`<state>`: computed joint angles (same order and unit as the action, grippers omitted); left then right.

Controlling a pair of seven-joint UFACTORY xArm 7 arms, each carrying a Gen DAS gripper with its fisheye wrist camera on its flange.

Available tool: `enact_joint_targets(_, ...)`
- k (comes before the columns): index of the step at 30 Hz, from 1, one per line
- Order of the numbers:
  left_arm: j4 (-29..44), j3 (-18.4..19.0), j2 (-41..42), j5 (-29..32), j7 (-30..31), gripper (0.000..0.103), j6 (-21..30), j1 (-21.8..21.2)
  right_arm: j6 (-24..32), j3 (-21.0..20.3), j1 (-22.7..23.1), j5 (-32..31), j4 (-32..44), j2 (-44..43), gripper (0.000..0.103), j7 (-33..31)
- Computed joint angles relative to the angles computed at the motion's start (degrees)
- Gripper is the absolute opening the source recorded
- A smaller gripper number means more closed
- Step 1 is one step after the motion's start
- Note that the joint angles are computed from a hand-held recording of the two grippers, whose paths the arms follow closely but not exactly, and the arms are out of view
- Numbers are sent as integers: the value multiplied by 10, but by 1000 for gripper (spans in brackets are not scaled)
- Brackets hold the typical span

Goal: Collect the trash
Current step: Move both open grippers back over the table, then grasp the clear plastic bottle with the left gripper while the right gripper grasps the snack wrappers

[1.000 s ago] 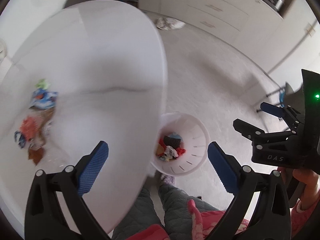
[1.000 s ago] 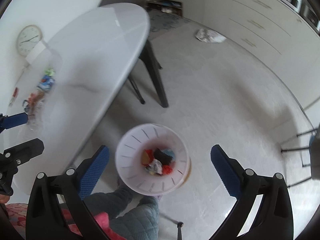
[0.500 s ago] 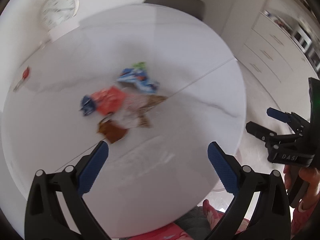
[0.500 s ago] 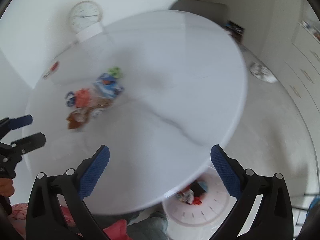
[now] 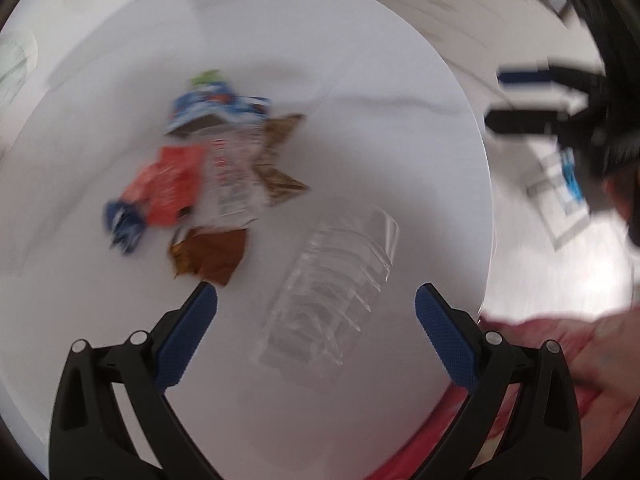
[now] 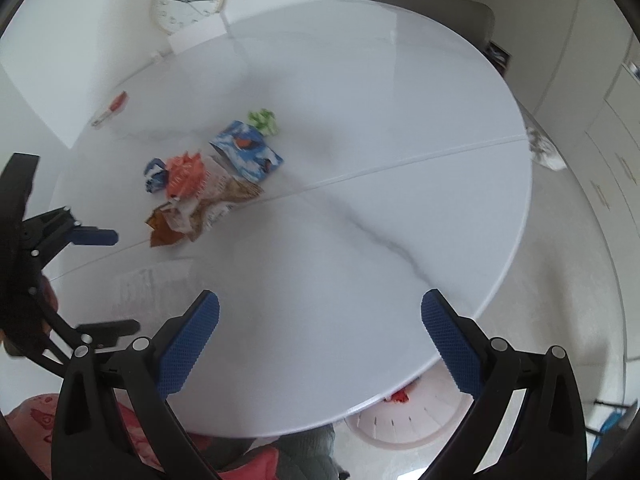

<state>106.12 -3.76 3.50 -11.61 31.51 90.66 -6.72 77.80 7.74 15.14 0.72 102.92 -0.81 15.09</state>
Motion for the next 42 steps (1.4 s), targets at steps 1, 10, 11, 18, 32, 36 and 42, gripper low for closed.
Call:
enact_joint_targets(1,-8,-5,1,9,28,95,-5,-4,8,0,0,-6,-4,-6,100,11)
enact_joint_targets(10,-61,-14,-9,23,123,72,-23,-24,36,3,-3,-24,-18,-22,100,71)
enact_joint_targets(11,-63,-13,-9,22,122,67,-23,-25,36,4,-3,-23,-15,-20,100,76)
enact_joint_targets(18,-62,4,-16,-25,85,59,-14,-3,36,6,8,3,45,37,100,67)
enact_joint_targets(32,-66,47,-47,-59,-111,59,-67,70,27,9,32,148,306,305,89,222)
enact_joint_targets(36,-51,56,-31,-92,-166,59,-58,88,79,11,53,137,412,381,65,244)
enact_joint_targets(42,-46,49,-26,-76,-138,59,-81,92,58,12,54,141,377,363,23,235)
